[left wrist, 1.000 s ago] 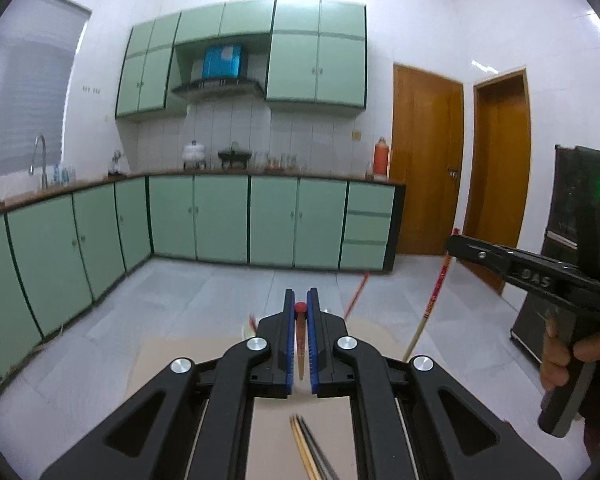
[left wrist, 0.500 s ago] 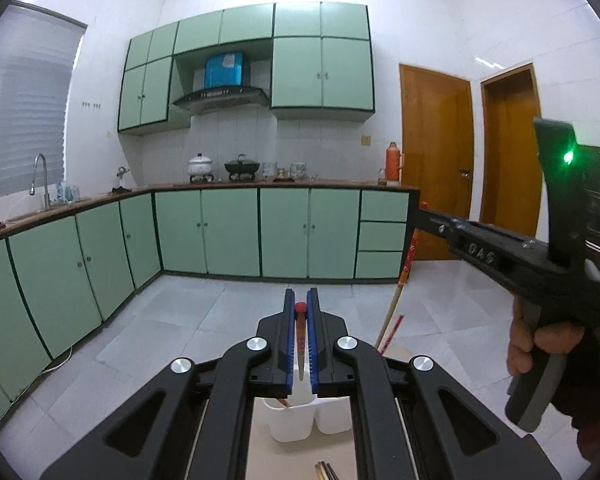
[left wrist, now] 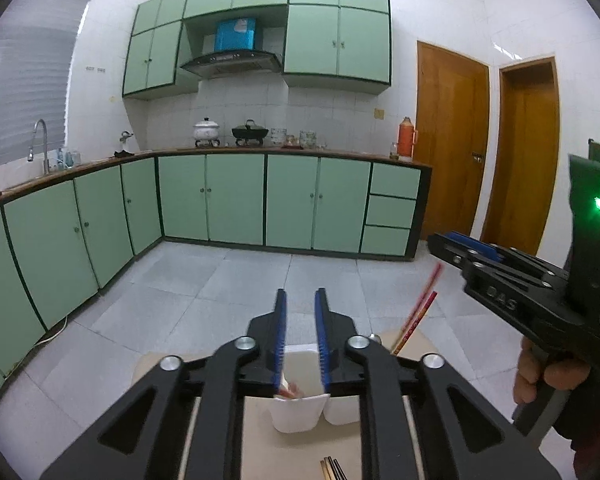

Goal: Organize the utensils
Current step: 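Open both grippers to release the chopsticks into the holder, then move both grippers back to the remaining chopsticks on the table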

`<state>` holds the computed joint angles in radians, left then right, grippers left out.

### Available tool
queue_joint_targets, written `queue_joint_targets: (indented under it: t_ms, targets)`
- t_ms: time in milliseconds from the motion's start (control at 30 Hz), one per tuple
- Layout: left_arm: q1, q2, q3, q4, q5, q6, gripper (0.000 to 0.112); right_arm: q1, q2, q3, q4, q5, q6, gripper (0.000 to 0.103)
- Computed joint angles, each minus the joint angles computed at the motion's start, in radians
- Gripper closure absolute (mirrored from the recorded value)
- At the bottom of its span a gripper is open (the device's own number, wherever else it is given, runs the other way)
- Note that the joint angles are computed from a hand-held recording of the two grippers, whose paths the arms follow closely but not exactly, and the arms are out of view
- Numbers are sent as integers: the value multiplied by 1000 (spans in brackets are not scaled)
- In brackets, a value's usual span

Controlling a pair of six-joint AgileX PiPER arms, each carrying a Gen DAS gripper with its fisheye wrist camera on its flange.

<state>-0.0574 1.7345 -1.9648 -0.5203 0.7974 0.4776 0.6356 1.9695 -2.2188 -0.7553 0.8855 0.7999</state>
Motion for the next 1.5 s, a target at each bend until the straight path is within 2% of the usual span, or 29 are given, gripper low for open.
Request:
queue_joint_targets:
  t_ms: [167, 233, 267, 300, 333, 367, 500, 733, 800, 967, 1167, 1233, 1367, 1500]
  targets:
    - [31, -110, 132, -64, -69, 71, 86, 57, -159, 240, -150, -34, 172, 62]
    - [41, -166, 197, -93, -99, 113, 72, 101, -220, 334, -238, -8, 262, 44]
    - [45, -195, 236, -103, -118, 134, 69, 128, -248, 380, -283, 13, 305, 37]
    - [54, -237, 293, -128, -136, 170, 66, 154, -274, 427, -326, 31, 349, 25]
    - [59, -267, 332, -148, -141, 194, 64, 192, -304, 485, -384, 60, 407, 16]
    - [63, -278, 344, -155, -137, 199, 63, 219, -322, 524, -421, 82, 445, 14]
    - [102, -389, 518, -229, -140, 267, 57, 340, -401, 704, -499, 169, 585, 13]
    - [129, -528, 811, -263, -187, 366, 56, 489, -462, 946, -485, 258, 891, 12]
    - [129, -560, 900, -255, -211, 391, 56, 513, -455, 984, -469, 265, 947, 12]
    - [164, -588, 1039, -278, -205, 451, 56, 591, -398, 1051, -417, 299, 1056, 12]
    - [215, -625, 1187, -373, -230, 567, 56, 667, -319, 1074, -387, 304, 1172, 13]
    - [228, -639, 1225, -401, -238, 619, 56, 694, -290, 1073, -385, 317, 1204, 23]
    - [264, -652, 1254, -421, -213, 667, 56, 725, -235, 1069, -360, 280, 1244, 28]
    - [302, -649, 1254, -417, -195, 687, 56, 739, -169, 1023, -329, 241, 1216, 42]
